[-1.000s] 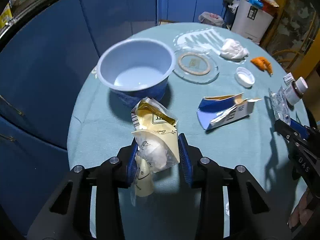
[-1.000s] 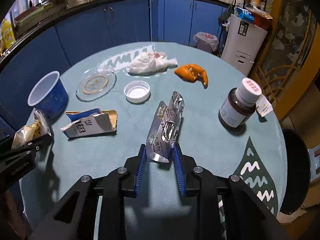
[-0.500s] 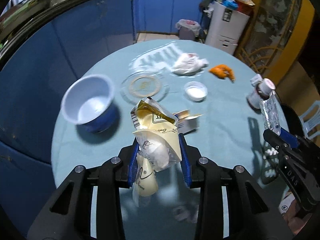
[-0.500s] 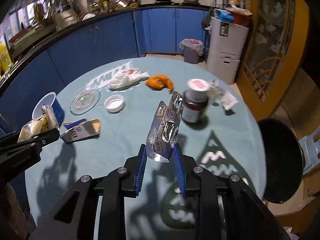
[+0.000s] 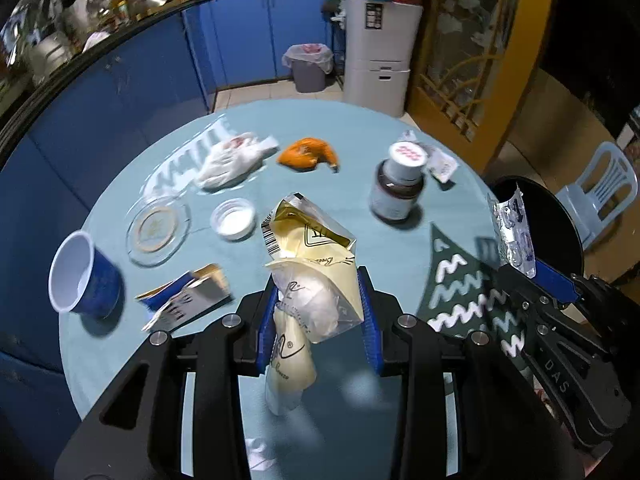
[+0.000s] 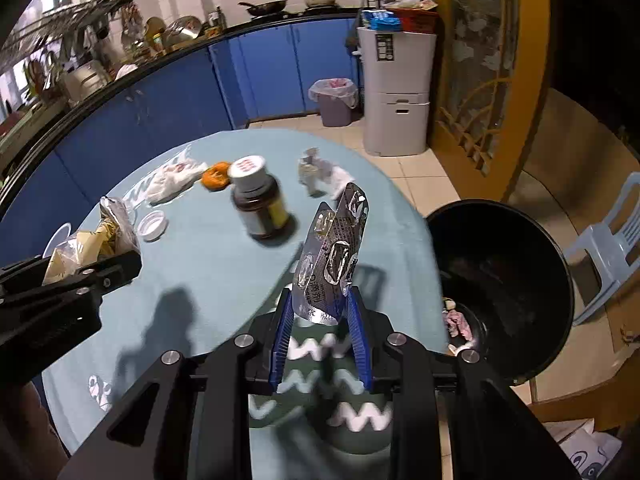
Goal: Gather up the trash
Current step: 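Carry both items over the bin and open the left gripper to drop the snack bag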
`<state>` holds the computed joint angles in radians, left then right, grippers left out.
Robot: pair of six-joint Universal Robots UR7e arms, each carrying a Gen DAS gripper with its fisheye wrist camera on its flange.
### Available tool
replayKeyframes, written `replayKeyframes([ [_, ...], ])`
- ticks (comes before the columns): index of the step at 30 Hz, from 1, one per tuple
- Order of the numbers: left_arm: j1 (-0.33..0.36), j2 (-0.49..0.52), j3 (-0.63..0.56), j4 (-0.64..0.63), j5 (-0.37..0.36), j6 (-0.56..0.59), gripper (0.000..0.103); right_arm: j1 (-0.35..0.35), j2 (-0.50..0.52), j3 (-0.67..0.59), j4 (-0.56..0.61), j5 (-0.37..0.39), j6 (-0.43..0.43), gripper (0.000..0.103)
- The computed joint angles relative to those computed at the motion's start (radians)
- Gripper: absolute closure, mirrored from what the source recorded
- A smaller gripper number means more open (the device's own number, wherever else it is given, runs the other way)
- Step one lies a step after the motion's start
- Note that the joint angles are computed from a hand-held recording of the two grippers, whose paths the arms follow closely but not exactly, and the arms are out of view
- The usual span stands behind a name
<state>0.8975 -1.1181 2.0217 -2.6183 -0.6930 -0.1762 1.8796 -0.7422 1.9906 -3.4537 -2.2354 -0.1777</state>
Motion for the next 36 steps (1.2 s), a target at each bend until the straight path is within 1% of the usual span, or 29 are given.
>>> replayKeyframes([
  [12, -0.035, 0.148, -0.099, -0.023, 0.004, 0.053, 0.066, -0.062, -0.057, 0.037, -0.053, 0.025, -0.004, 0.076],
  [22, -0.064, 0.276, -0.199, -0.035, -0.018, 0.113, 0.066, -0.122, -0.102, 0.057, -0.082, 0.034, -0.008, 0.076],
  [31, -0.077, 0.394, -0.301, -0.050, -0.033, 0.166, 0.066, -0.177, -0.138, 0.068, -0.084, 0.038, -0.009, 0.076],
  [36, -0.077, 0.451, -0.358, -0.032, -0.044, 0.179, 0.066, -0.211, -0.149, 0.065, -0.077, 0.051, 0.004, 0.076],
])
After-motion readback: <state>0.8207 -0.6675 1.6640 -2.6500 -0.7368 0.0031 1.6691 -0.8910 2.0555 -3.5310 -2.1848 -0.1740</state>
